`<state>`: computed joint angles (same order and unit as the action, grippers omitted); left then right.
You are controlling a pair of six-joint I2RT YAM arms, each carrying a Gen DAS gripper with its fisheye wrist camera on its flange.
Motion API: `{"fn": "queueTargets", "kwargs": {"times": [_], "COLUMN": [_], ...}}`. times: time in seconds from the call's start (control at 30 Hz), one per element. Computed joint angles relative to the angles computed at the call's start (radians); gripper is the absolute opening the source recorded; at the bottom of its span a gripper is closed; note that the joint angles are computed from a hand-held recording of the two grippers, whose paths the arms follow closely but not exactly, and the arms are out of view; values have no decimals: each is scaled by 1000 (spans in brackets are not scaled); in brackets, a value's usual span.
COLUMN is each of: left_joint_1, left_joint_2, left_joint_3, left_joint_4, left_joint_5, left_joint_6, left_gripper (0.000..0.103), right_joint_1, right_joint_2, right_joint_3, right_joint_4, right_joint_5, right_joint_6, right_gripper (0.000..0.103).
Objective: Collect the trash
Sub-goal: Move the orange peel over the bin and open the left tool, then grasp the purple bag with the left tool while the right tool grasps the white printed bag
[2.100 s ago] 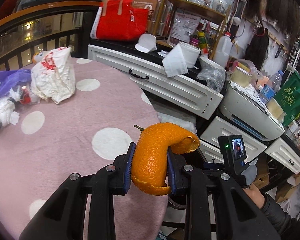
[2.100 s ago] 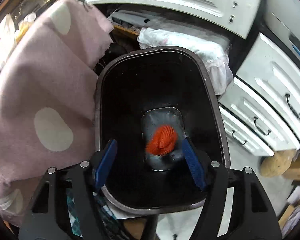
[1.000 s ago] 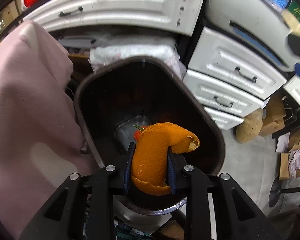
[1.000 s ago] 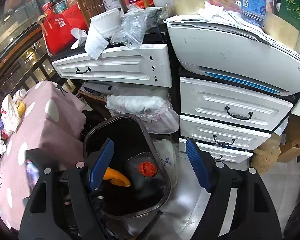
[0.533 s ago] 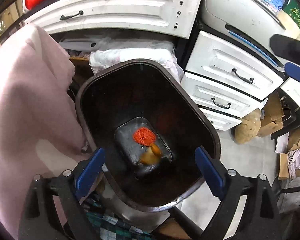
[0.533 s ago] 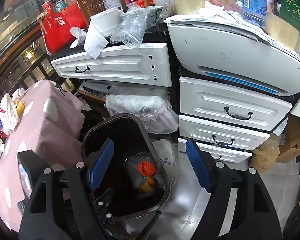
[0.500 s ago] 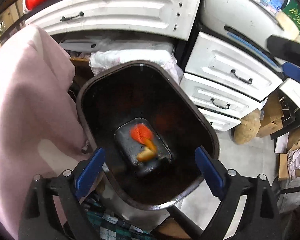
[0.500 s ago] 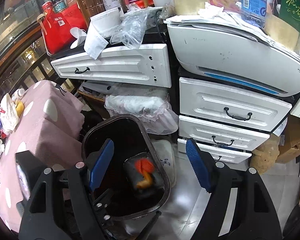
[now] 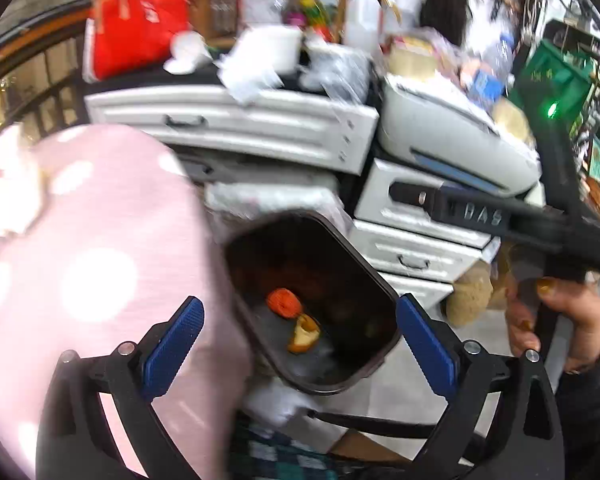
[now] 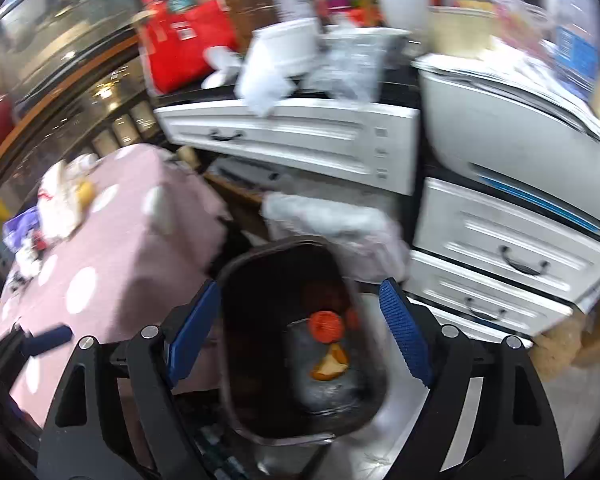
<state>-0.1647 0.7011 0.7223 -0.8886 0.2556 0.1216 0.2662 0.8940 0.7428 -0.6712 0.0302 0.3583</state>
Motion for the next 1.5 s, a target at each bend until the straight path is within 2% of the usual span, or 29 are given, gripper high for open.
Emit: {"fn": "queueTargets", "kwargs": {"times": [0.13, 0.27, 0.33, 0.5, 0.57, 0.7, 0.9, 1.1, 1.2, 1.27, 1.37, 1.4, 1.43, 1.5], "left_joint_1": [451, 920, 1060, 1264, 1307, 1338, 1312, 1233, 1205, 1192, 1175, 1174, 1175, 1182], "left_joint_2": [-3, 162, 254, 476, 554, 731, 961, 1145, 1212, 1255, 1317, 1338, 1343, 1339], "left_joint_3": [65, 165, 215, 359, 415, 553, 772, 971, 1060, 1120, 1199, 1227, 1231, 1221], "left_joint_4": [-122, -258, -280, -218, -171, -41, 15, 28, -10, -60, -125, -158, -166, -175], "left_joint_5": [246, 472, 516, 551, 568, 558, 554, 489, 481, 485, 483, 489, 497, 520], "left_joint_6": [283, 627, 726, 810, 808, 716, 662, 643, 686, 717, 737, 750, 754, 771], "left_gripper": [95, 95, 95, 95, 94, 90, 89, 86, 81, 77, 59, 50, 48, 39], "right_joint_1": [153, 347, 410, 515, 538, 567, 558, 519, 496, 493, 488, 489, 491, 501], "right_joint_2": [71, 198, 263, 440, 504, 662, 936, 1247, 1381, 1474, 1591, 1628, 1656, 1681], "right_joint_3": [41, 117, 155, 288, 348, 516, 843, 1258, 1459, 1608, 1796, 1862, 1913, 1962], "right_joint_4": [58, 136, 176, 241, 261, 274, 235, 120, 49, -12, -84, -118, -150, -191], "right_joint_5": [-12, 29, 33, 32, 18, -15, -110, -152, -220, -215, -228, -233, -240, -235], "right_joint_6": [42, 62, 53, 15, -4, -59, -146, -223, -215, -222, -218, -218, -223, -251], "right_gripper": [83, 83, 83, 83, 83, 83, 83, 83, 83, 83, 83, 76, 61, 43]}}
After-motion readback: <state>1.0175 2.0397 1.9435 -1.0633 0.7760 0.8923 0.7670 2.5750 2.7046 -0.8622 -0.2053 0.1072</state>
